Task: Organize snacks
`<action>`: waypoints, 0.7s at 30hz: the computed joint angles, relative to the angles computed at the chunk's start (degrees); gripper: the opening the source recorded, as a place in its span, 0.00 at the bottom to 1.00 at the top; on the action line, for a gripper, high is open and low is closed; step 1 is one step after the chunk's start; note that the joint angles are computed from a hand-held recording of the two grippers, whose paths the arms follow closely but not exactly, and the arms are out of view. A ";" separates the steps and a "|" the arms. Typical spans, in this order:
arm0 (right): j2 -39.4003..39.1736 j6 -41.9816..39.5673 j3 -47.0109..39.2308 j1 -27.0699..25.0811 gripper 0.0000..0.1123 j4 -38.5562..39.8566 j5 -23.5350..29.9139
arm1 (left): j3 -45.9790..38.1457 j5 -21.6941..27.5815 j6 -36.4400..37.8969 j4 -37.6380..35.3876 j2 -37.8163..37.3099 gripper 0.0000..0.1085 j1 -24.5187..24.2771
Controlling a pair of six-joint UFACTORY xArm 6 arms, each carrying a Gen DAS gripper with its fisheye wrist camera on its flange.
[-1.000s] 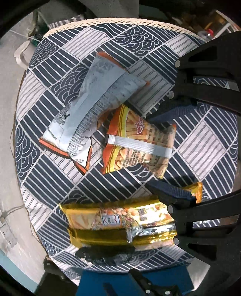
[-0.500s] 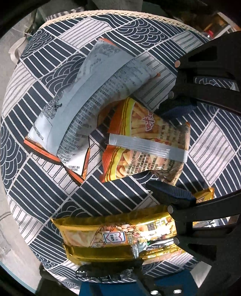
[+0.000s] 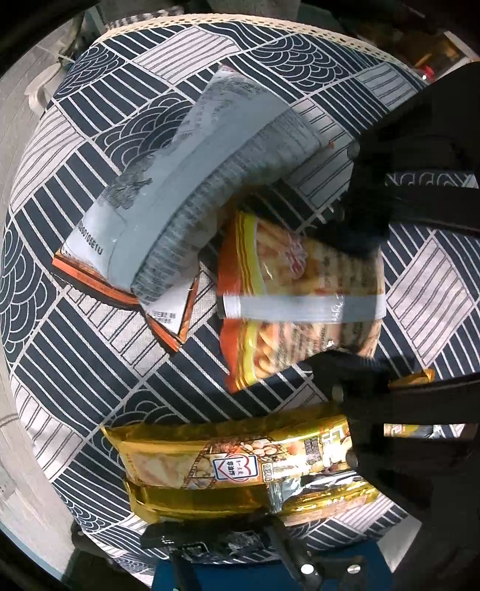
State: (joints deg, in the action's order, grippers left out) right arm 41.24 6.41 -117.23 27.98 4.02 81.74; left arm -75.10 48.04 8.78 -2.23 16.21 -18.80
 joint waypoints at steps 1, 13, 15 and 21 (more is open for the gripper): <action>0.32 -0.25 -0.53 0.01 0.36 0.05 0.35 | 0.18 -0.26 0.03 -0.28 -0.04 0.84 0.10; -2.13 -0.64 -0.35 1.10 0.32 -2.11 0.22 | 5.39 -2.24 -2.95 -1.18 -4.24 0.67 0.87; -3.34 -1.01 0.41 1.14 0.32 -2.29 -0.08 | 6.00 -2.73 -4.25 0.22 -4.82 0.63 0.31; -4.70 -1.38 -0.77 2.29 0.32 -3.17 0.51 | 8.03 -2.37 -8.84 2.12 -7.70 0.62 -0.33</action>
